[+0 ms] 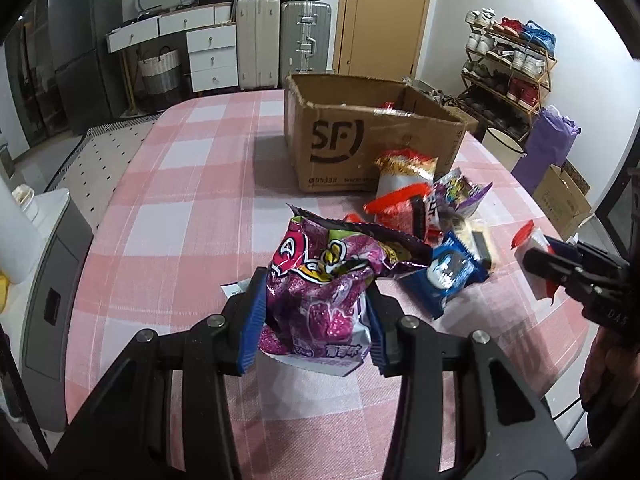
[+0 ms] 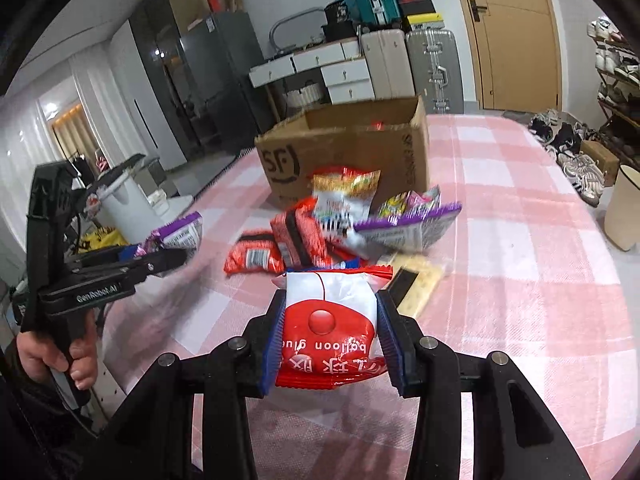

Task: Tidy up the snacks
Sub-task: 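Lift both held packs and carry them over the SF box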

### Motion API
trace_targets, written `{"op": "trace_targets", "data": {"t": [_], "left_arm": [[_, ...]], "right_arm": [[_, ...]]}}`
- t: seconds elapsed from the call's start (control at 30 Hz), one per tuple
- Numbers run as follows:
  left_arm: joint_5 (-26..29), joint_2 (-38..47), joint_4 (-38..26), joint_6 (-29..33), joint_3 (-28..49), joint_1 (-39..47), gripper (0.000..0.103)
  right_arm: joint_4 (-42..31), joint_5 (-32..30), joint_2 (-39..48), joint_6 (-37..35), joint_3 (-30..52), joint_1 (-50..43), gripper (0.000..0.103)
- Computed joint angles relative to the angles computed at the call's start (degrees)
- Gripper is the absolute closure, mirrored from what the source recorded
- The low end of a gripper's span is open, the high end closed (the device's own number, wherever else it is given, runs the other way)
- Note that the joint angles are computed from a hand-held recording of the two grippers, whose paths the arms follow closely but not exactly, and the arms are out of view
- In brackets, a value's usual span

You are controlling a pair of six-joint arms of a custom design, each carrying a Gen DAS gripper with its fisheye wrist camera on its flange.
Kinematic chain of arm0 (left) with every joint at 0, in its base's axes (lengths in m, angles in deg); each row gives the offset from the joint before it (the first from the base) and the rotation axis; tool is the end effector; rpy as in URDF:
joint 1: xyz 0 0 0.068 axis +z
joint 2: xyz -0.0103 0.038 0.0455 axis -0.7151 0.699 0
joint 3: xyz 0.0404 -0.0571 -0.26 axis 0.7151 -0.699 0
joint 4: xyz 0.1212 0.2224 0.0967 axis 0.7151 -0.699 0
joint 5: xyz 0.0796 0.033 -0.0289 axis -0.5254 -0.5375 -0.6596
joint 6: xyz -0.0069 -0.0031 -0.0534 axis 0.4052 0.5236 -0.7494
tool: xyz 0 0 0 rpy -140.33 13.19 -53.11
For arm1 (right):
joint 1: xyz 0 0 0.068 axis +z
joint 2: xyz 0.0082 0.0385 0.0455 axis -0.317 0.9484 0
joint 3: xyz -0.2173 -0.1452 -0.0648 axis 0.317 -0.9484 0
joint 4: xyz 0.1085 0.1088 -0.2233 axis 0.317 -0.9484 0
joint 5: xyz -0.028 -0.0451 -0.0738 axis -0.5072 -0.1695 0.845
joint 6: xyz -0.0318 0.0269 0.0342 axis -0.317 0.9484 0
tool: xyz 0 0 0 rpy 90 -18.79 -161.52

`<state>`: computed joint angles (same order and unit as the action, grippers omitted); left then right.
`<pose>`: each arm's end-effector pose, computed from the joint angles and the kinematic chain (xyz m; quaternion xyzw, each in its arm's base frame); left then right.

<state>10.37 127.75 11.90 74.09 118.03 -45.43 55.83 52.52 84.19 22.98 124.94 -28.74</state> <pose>0.1539 -0.0030 0.2574 0.0117 0.9278 -0.0502 0.3695 0.2440 -0.0222 0.1988 -0.1508 0.8866 0.2237 0.3758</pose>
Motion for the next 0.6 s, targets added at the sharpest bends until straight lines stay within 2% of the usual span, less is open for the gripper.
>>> {"op": "trace_targets", "data": {"t": [0.47, 0.6], "left_arm": [[-2.0, 12.1, 3.4, -1.4, 12.8, -5.2, 0.062], [-0.4, 17.5, 3.1, -1.8, 18.7, -5.4, 0.062]], "right_arm": [[-3.6, -4.6, 2.9, 0.7, 12.8, -2.6, 0.06], [-3.7, -4.5, 5.5, 1.1, 17.2, -1.8, 0.06]]}}
